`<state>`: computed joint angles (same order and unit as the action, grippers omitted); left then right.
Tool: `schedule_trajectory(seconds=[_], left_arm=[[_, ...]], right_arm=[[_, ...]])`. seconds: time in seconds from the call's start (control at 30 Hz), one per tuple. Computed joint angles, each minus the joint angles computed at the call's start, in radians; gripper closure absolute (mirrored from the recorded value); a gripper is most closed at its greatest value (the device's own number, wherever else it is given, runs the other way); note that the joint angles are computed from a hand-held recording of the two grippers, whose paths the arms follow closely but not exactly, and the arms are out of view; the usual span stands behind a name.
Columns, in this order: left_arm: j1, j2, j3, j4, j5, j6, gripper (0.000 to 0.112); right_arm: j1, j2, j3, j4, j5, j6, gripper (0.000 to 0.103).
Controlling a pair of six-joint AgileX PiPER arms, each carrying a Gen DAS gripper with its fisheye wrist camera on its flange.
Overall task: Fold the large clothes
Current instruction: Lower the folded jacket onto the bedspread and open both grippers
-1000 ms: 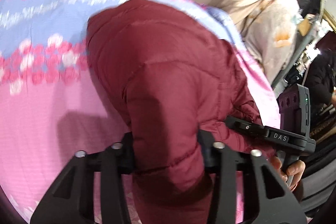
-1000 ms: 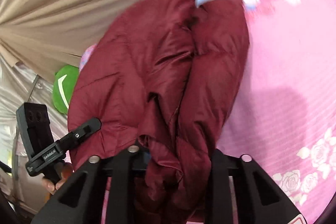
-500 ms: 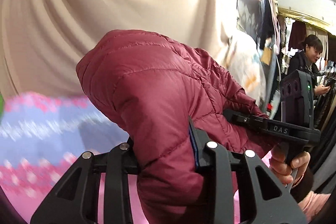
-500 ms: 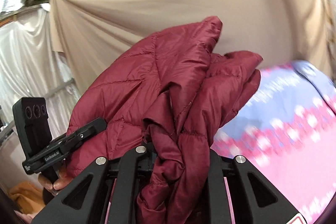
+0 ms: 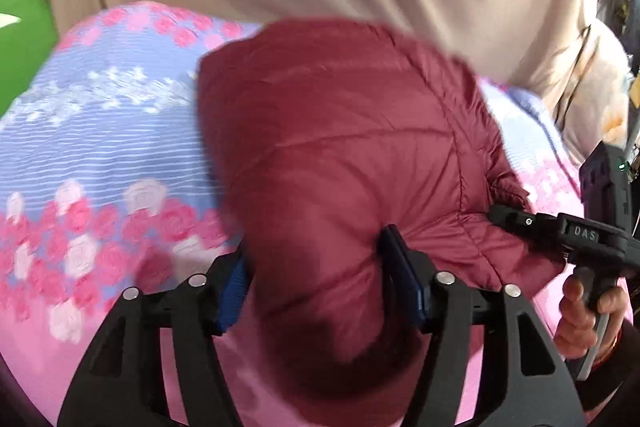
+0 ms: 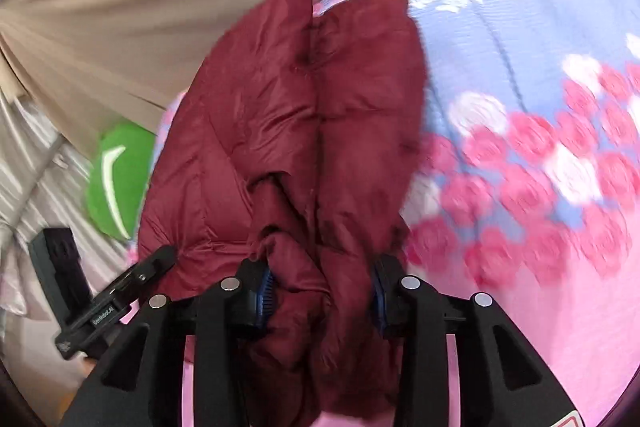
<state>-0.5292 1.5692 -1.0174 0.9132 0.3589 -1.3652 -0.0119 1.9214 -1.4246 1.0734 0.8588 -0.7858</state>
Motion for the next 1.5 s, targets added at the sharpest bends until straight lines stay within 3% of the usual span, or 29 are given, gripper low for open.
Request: schedule_trajectory(seconds=[0.1, 0.17, 0.23, 0.3, 0.4, 0.43, 0.47, 0.5, 0.53, 0.57, 0.67, 0.83, 0.97, 1.07, 1.17, 1.33, 1.43, 1.5], left_arm=[[-0.092, -0.126, 0.093, 0.137, 0.087, -0.124, 0.042], [-0.163, -0.186, 0.119, 0.058, 0.155, -0.013, 0.041], [-0.231, -0.171, 0.100, 0.010, 0.247, 0.065, 0.041], [-0.293, -0.105, 0.072, 0.027, 0.340, 0.059, 0.041], [-0.342, -0.030, 0.050, 0.065, 0.431, 0.006, 0.041], [-0.329, -0.015, 0.041, 0.060, 0.423, -0.010, 0.043], [-0.313, -0.016, 0.046, 0.051, 0.404, -0.016, 0.048], [-0.291, -0.013, 0.043, 0.038, 0.393, -0.022, 0.060], [-0.274, -0.009, 0.040, 0.022, 0.400, -0.022, 0.072], [-0.243, -0.020, 0.051, -0.012, 0.367, -0.001, 0.074], [-0.198, -0.029, 0.076, -0.067, 0.307, 0.023, 0.074], [-0.205, 0.043, 0.047, -0.042, 0.333, -0.038, 0.074], [-0.272, -0.008, 0.039, -0.073, 0.440, -0.028, 0.074], [-0.398, -0.105, 0.054, -0.027, 0.561, -0.097, 0.074], [-0.463, -0.159, 0.019, 0.018, 0.629, -0.150, 0.072], [-0.384, -0.021, -0.118, 0.010, 0.619, -0.132, 0.071], [-0.305, 0.099, -0.158, -0.055, 0.570, -0.103, 0.068], [-0.320, 0.138, -0.163, -0.018, 0.595, -0.137, 0.067]], right_arm=[[-0.034, -0.128, 0.106, -0.023, -0.051, -0.033, 0.062], [-0.035, -0.222, 0.157, -0.077, -0.080, -0.047, 0.062], [-0.009, -0.278, 0.193, -0.079, -0.102, -0.067, 0.059], [0.027, -0.285, 0.179, -0.103, -0.116, -0.051, 0.050], [0.122, -0.244, 0.135, -0.213, -0.207, 0.061, 0.049], [0.141, -0.222, 0.107, -0.266, -0.214, 0.114, 0.052], [0.169, -0.181, 0.063, -0.342, -0.217, 0.189, 0.076], [0.191, -0.152, 0.029, -0.386, -0.218, 0.237, 0.095], [0.194, -0.135, 0.017, -0.390, -0.217, 0.249, 0.098], [0.175, -0.143, 0.027, -0.353, -0.205, 0.230, 0.100], [0.138, -0.192, 0.119, -0.245, -0.249, 0.126, 0.101], [0.193, -0.111, 0.106, -0.422, -0.306, 0.240, 0.099], [0.212, -0.204, 0.142, -0.550, -0.324, 0.357, 0.093], [0.232, -0.360, 0.249, -0.646, -0.380, 0.402, 0.088], [0.253, -0.432, 0.293, -0.618, -0.366, 0.352, 0.088], [0.350, -0.386, 0.292, -0.810, -0.399, 0.502, 0.088], [0.371, -0.314, 0.315, -0.935, -0.439, 0.603, 0.099], [0.378, -0.294, 0.346, -0.966, -0.490, 0.617, 0.100]])
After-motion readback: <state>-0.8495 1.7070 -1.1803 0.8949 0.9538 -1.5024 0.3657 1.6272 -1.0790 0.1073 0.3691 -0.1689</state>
